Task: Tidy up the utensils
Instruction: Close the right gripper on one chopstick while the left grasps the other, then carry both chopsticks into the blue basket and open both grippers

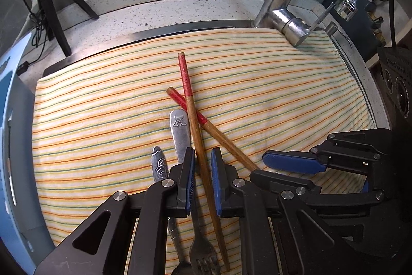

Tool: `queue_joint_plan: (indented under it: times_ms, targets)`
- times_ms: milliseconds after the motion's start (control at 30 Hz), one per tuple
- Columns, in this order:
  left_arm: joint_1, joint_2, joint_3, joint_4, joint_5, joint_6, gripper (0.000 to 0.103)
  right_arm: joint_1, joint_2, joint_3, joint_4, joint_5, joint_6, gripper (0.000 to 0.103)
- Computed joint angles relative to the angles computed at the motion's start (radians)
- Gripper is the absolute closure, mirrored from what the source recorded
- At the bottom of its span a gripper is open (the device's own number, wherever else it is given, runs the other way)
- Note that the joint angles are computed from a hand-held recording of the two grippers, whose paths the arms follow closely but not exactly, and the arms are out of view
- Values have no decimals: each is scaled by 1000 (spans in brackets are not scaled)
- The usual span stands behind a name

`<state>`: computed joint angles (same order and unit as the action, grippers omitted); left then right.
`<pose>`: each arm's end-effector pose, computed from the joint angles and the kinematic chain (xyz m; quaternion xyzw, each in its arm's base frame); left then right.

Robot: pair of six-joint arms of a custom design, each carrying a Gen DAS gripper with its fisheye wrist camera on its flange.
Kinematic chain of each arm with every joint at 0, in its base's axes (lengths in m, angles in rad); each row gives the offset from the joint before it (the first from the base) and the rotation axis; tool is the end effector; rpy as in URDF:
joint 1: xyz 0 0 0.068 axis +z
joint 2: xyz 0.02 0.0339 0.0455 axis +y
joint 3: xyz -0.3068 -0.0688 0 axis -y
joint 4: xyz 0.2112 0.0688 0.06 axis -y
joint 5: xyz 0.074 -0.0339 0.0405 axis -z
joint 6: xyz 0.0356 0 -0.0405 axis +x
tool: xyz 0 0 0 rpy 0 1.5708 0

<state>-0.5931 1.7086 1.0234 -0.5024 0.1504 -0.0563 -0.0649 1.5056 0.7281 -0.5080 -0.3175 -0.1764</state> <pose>0.2495 -0.1746 0.2289 0.2734 0.9401 -0.1305 0.1564 0.2232 -0.0034 0.2108 -0.0769 0.9746 0.1384 0.1582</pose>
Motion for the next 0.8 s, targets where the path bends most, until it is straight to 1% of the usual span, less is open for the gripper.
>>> queue_joint_plan:
  times_ms: [200, 333, 400, 433, 533, 800]
  targets:
    - [-8, 41, 23, 1, 14, -11, 94, 18, 2, 3, -4, 19, -8, 87]
    - [10, 63, 42, 0, 52, -20, 96, 29, 4, -2, 6, 31, -1, 87]
    - [22, 66, 44, 2, 73, -30, 97, 41, -1, -9, 20, 53, 7, 92]
    - [28, 65, 42, 3, 81, -33, 97, 36, -3, -11, 22, 51, 8, 95]
    - [43, 49, 31, 7, 104, -40, 97, 0, -6, -9, 9, 20, 13, 97]
    - [99, -22, 29, -10, 193, -56, 98, -78, -74, 15, -51, -36, 26, 97]
